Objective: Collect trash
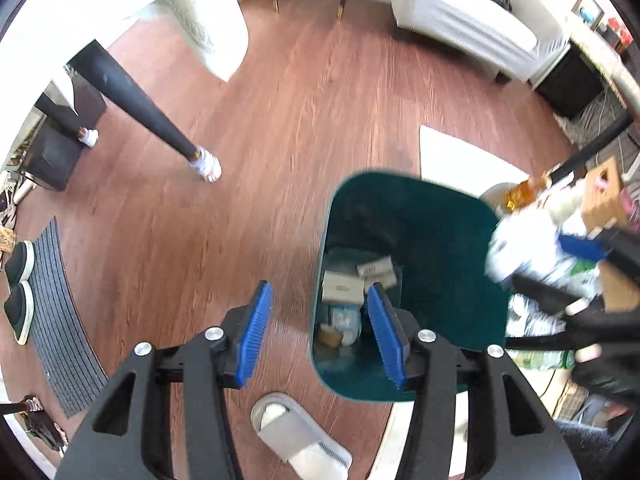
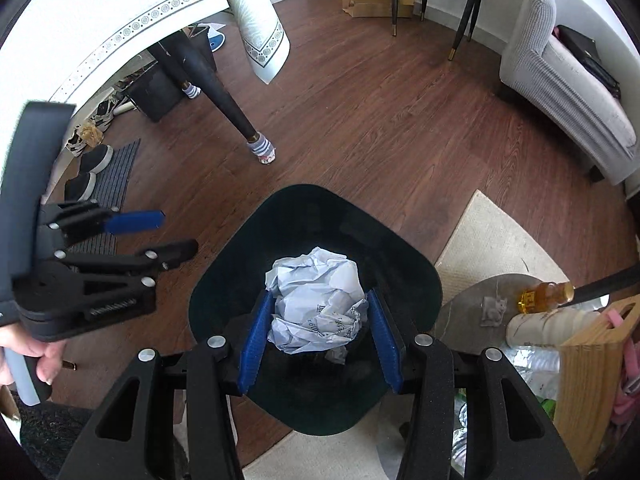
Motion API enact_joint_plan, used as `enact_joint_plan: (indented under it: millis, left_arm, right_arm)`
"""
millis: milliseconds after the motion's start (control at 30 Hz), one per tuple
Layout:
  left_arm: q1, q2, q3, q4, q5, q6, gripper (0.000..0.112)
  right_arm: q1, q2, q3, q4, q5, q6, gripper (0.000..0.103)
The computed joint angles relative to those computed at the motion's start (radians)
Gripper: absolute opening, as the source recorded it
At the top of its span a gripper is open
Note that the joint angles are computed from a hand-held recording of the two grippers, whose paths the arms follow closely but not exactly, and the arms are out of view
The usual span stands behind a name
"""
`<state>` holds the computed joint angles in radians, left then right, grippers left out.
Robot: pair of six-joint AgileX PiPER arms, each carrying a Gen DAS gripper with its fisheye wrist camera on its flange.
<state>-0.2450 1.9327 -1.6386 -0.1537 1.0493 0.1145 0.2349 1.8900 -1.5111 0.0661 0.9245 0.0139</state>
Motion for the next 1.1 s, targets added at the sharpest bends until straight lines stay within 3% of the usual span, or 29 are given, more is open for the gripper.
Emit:
enact_joint_plan:
  millis: [167, 233, 300, 533, 700, 800, 1100]
  left_arm:
    - [-0.006, -0.054, -0.034, -0.012, -0.021, -0.002, 0.053]
    - [-0.003, -0.079, -0.046, -0.028, -0.031, -0.001, 0.046]
    - [-0.008, -0.104, -0.061, -0.021, -0.046, -0.012, 0.031]
    - [-0.054, -0.199, -0.114, 0.014, -0.108, -0.09, 0.019]
    - [-0.099, -0.226, -0.205, 0.035, -0.112, -0.133, 0.018]
    - [-0.134, -0.239, -0.251, 0.061, -0.115, -0.142, 0.018]
    - [-0.148, -0.246, -0.362, 0.023, -0.073, -0.172, 0.021]
  right_arm:
    - [-0.02, 0.027, 0.035, 0.039, -0.009, -0.01, 0.049]
    - [-0.024, 0.032, 0.051, 0.042, -0.02, -0.011, 0.05]
    - [-0.027, 0.037, 0.062, 0.044, -0.028, -0.015, 0.05]
    - [-0.035, 0.058, 0.113, 0.067, -0.069, -0.038, 0.051]
    - [-0.021, 0.065, 0.137, 0.014, -0.077, -0.022, 0.053]
    - [-0.031, 0.068, 0.159, 0.022, -0.079, -0.043, 0.062]
    - [-0.03, -0.023, 0.207, 0.032, -0.112, -0.084, 0.062]
